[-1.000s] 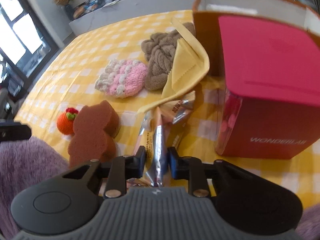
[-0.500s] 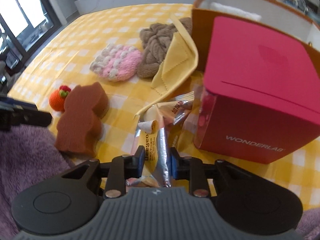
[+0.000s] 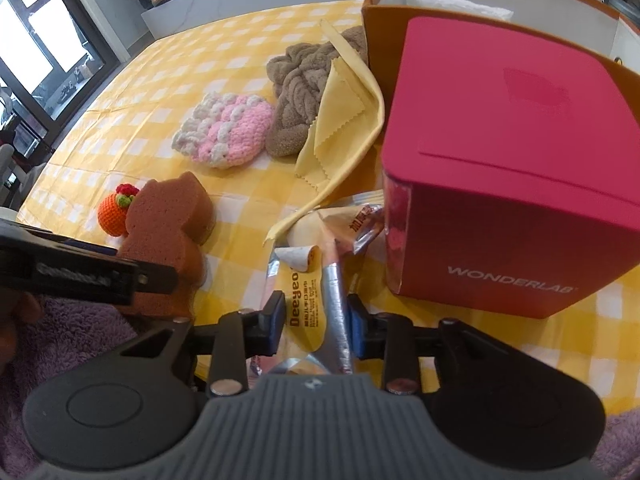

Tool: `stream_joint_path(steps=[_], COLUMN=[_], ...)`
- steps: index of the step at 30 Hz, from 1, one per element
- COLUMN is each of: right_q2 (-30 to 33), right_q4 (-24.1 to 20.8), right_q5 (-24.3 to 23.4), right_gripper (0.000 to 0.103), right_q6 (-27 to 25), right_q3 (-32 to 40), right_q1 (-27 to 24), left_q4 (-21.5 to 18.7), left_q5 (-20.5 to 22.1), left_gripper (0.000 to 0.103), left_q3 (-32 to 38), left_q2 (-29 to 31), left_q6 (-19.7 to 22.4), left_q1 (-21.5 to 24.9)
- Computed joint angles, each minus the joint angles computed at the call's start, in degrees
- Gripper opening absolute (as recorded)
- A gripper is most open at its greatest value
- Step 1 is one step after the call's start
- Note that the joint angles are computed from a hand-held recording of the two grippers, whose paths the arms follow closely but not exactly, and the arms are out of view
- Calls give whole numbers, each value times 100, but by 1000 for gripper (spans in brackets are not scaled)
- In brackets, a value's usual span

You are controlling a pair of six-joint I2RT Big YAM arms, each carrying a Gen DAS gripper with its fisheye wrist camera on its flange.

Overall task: Organize soft objects
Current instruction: 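Grasp the brown bear sponge with the left tool while the right tool grasps the Deeyeo packet, then carry the sponge and packet into the orange box and open both tools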

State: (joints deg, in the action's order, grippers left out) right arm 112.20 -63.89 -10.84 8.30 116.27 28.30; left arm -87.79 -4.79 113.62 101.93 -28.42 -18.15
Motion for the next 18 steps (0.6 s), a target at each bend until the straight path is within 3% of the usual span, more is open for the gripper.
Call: stream_joint_path(steps=[4,8,18], right_q2=[-32,-127,-461], right_q4=[78,219,206], right_q5=[-8,1,-96], right_gripper=[33,25,20], right_q6=[-35,-83,-196], right_q3=[-75,-211,-463], right_q1=[3,-1,-13], left_q4=[-226,-257,84], left_q5=[-84,-69,-83], left_gripper=[87,79,74], left_q3=[181,200,-80], left_q2=[218,226,-292], left_q6=[63,87,-32], left_q1=[-45,-46,-152])
